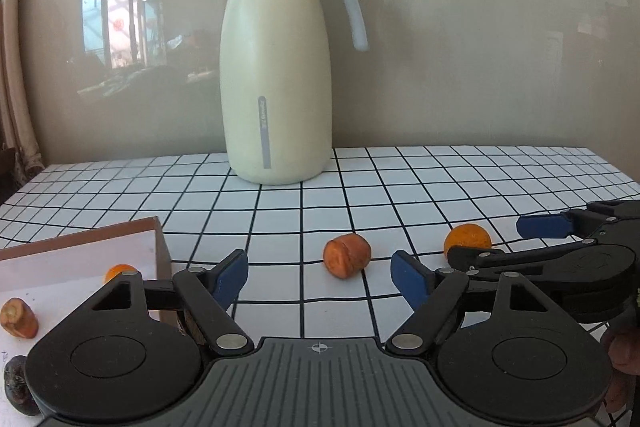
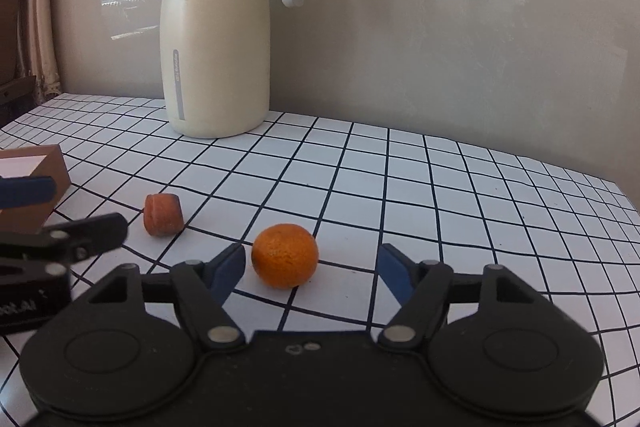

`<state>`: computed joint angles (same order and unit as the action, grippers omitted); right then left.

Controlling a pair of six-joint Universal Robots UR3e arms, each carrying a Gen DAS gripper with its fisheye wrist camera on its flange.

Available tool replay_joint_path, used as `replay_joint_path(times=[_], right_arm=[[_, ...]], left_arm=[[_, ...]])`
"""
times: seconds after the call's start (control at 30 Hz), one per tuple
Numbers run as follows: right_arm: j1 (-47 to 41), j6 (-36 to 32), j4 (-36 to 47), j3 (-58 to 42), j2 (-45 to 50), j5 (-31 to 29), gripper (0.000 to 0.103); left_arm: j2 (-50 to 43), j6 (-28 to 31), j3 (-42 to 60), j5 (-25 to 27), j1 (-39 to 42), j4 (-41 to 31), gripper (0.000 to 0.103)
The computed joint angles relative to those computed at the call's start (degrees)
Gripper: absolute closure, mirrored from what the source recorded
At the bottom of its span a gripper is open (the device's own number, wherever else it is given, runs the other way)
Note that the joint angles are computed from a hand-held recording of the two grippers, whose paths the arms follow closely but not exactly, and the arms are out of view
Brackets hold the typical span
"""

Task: Organize fruits
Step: 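Move both open tools back toward the last orange and carrot piece, then grasp the small orange with the right tool while the left tool grasps the carrot piece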

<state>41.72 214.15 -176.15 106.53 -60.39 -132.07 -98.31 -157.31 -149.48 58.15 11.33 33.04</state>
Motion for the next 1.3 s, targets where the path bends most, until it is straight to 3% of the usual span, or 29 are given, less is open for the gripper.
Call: replay_joint_path(times=[0.2, 0.27, 0.43, 0.6, 0.73, 0.87, 0.97, 1.03, 1.07, 1.13, 1.17, 1.3], right_arm=[[-1.35, -2.15, -6.42, 3.54, -0.43, 2.31, 0.047], [-1.94, -3.67, -8.70, 3.98, -0.07, 3.59, 0.054], [-3.05, -4.98, -13.03, 5.16, 0.49, 6.44, 0.062], [-4.18, -6.18, -13.48, 5.40, 0.28, 8.41, 0.062], [-5.58, -4.37, -13.50, 6.45, -1.06, 12.56, 0.074], [-5.37, -3.60, -16.37, 8.06, -1.10, 11.78, 0.076], [-4.83, -2.02, -17.30, 9.78, -2.35, 8.74, 0.076], [-4.61, -2.03, -15.63, 10.17, -3.23, 7.45, 0.076], [-4.43, -1.78, -14.88, 10.15, -3.33, 6.77, 0.076], [-4.70, -1.22, -15.47, 11.05, -3.48, 6.73, 0.076], [-4.73, -0.73, -14.68, 11.00, -3.56, 6.32, 0.075], [-4.97, 0.49, -11.95, 10.94, -4.04, 6.77, 0.075]], left_arm=[[-4.41, -3.96, 3.44, 3.19, -2.80, 1.41, 0.024], [-5.81, -5.17, 5.10, 4.19, -3.80, 1.35, 0.024], [-7.65, -8.08, 7.92, 3.46, -3.73, -1.15, 0.024], [-8.32, -11.32, 9.56, 4.65, -4.53, -3.61, 0.024], [-8.48, -11.48, 10.21, 4.83, -4.94, -4.97, 0.025], [-8.96, -10.13, 11.71, 5.10, -6.64, -7.52, 0.025], [-9.12, -8.80, 13.10, 8.36, -10.07, -8.33, 0.025], [-9.50, -8.51, 14.21, 10.24, -11.77, -8.72, 0.034], [-9.90, -8.95, 15.45, 11.97, -12.86, -9.76, 0.050], [-10.56, -9.60, 16.36, 13.83, -13.79, -9.50, 0.064], [-10.44, -9.52, 16.21, 13.91, -13.83, -9.36, 0.068], [-10.33, -8.67, 15.51, 11.29, -12.69, -8.81, 0.068]])
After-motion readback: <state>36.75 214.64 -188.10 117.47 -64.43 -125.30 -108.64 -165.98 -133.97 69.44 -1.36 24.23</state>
